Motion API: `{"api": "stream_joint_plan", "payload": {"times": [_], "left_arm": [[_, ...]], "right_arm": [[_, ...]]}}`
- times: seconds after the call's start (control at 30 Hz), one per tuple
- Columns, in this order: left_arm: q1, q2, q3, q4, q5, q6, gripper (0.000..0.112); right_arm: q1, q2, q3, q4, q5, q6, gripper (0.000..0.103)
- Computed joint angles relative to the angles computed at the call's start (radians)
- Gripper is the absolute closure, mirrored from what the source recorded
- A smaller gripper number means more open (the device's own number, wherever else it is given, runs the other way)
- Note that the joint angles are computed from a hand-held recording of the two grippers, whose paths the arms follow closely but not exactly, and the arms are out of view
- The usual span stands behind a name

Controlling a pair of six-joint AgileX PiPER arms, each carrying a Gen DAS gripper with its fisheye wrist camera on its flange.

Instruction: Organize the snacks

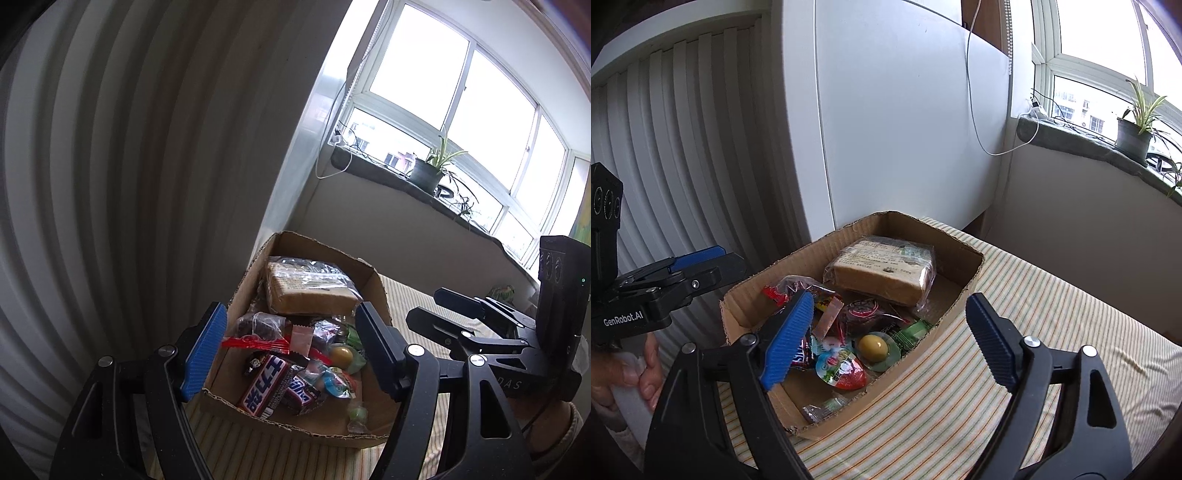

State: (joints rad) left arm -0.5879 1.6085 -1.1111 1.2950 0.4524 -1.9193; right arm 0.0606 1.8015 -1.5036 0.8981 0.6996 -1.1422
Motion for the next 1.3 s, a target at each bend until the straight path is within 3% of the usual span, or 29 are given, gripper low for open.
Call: {"api": "stream_joint_plan", "payload": {"times": [0.13,0.37,0.53,0.73,0.83,1.07,1.3], "left_arm": [[-0.026,0.011,-0.028,-0.023,0.048,0.035,0.035],[-0.125,0.089,-0.163,-0.067,0.169,0.13,0.03],[-0.213,0.195,-0.336,-0.114,0.223,0.248,0.024],[-0.325,0.356,-0.63,-0.232,0.321,0.489,0.024],[-0.363,0.44,-0.784,-0.31,0.378,0.608,0.013],[-0.405,0.545,-0.979,-0.371,0.452,0.718,0.01],[-0.415,0.525,-0.954,-0.363,0.466,0.693,0.01]], "right_arm": [[-0.029,-0.062,0.103,0.037,-0.105,-0.029,0.0],[-0.203,-0.21,0.317,0.242,-0.191,-0.255,0.0],[-0.43,-0.289,0.392,0.362,-0.099,-0.404,0.0],[-0.666,-0.292,0.362,0.348,0.002,-0.406,0.0],[-0.765,-0.276,0.331,0.36,0.059,-0.397,0.0],[-0.836,-0.258,0.284,0.366,0.119,-0.388,0.0],[-0.806,-0.28,0.312,0.358,0.096,-0.389,0.0]]}}
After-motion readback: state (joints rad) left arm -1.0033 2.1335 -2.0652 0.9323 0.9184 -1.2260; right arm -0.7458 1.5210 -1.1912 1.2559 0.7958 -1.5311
